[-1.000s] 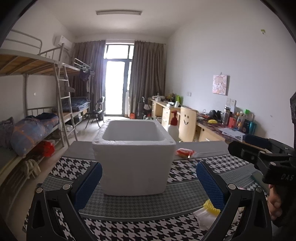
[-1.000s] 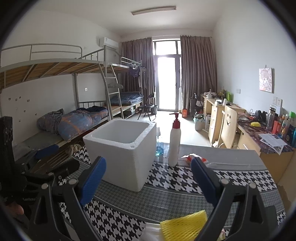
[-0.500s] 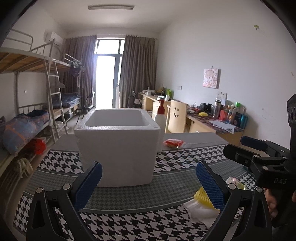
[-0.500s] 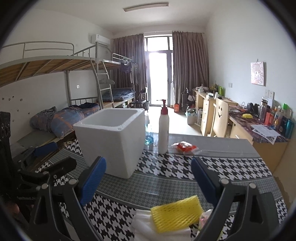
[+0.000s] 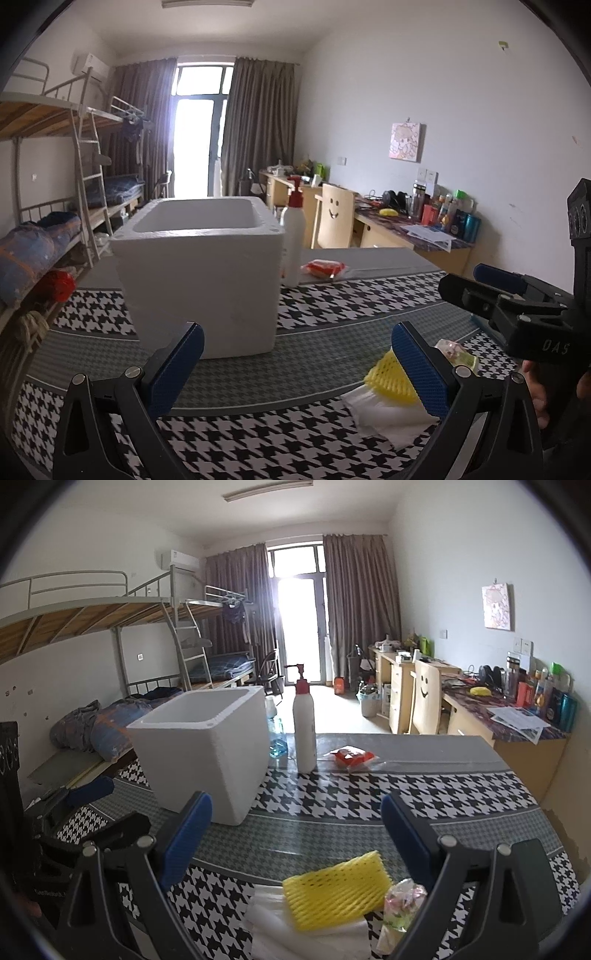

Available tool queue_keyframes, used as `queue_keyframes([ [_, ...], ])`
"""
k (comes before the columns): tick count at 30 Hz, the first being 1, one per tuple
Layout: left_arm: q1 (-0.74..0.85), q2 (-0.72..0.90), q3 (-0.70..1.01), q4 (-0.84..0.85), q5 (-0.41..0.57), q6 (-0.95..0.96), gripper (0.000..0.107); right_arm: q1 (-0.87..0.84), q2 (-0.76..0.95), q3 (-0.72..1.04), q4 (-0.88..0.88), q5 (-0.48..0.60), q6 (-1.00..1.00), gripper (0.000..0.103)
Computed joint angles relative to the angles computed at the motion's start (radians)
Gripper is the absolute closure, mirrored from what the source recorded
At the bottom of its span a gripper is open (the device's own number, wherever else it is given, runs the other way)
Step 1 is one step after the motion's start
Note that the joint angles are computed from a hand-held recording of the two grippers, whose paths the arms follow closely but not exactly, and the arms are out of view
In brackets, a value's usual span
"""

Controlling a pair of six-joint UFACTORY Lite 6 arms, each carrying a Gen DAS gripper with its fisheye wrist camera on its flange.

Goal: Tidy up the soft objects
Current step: 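Reach the right tool toward the yellow mesh sponge on the tissue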

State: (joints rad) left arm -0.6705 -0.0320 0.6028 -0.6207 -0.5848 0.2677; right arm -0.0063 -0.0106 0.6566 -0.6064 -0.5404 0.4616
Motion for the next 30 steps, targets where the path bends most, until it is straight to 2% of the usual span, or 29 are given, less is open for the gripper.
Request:
queue_keyframes([
  [9, -0.028, 0.076, 0.062, 0.059, 0.03, -0.032, 0.005, -0.049, -0.02, -0.047, 0.056, -0.008, -0.054, 0.008],
  [19, -0.064, 0.191, 0.176, 0.101, 0.086, -0.046, 0.005, -0.149, -0.023, -0.078, 0.012, -0.012, -0.012, 0.008],
  [26, -0.045, 0.251, 0.23, 0.159, 0.126, -0.074, 0.005, -0.213, 0.007, -0.095, -0.039, -0.048, 0.005, 0.008],
  [30, -0.044, 0.305, 0.289, 0.149, 0.154, -0.06, 0.005, -0.22, 0.053, -0.082, -0.002, -0.042, -0.044, 0.008],
])
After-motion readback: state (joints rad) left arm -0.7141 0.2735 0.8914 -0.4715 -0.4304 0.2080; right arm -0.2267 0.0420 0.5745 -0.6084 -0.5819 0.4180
